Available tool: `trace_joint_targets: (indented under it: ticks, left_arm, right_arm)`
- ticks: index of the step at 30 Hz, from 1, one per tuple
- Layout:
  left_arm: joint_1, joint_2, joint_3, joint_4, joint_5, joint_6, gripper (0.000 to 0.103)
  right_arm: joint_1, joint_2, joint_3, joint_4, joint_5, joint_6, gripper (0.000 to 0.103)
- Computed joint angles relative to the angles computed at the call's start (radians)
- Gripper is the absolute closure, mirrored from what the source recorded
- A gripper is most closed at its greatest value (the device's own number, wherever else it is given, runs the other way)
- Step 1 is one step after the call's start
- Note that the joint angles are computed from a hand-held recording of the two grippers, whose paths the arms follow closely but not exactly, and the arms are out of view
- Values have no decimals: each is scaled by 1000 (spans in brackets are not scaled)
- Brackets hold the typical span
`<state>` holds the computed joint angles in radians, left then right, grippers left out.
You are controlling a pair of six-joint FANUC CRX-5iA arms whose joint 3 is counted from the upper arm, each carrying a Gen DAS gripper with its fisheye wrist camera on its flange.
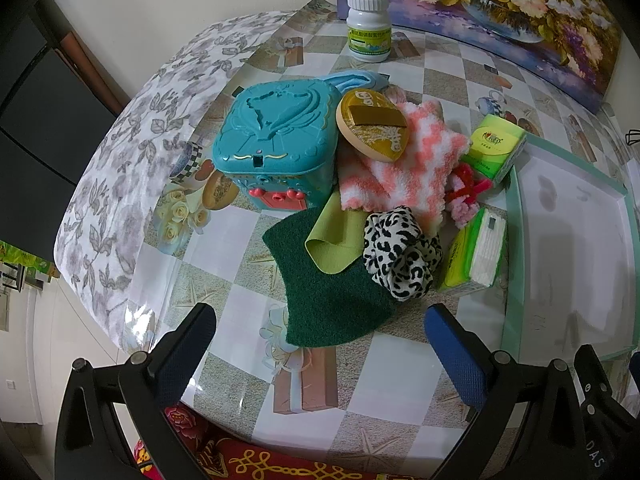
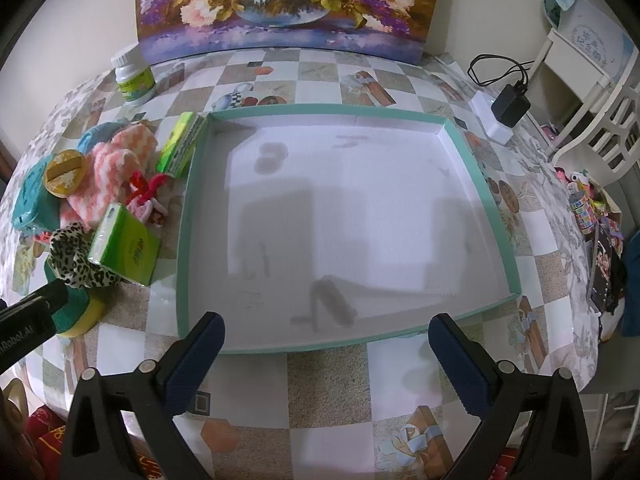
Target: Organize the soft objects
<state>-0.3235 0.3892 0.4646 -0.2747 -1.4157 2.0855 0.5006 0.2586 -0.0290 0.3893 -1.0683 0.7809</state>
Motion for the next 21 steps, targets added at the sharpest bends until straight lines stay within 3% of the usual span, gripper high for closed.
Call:
trace_joint_targets:
  ticks: [16, 21]
  left_arm:
    - [18, -9, -20, 12, 18, 0, 0]
    - [47, -35, -49, 17, 29, 69, 0]
  right_arm:
    - [8, 15, 10, 10, -14, 7, 0]
    - [20, 6, 2, 16, 36, 24, 0]
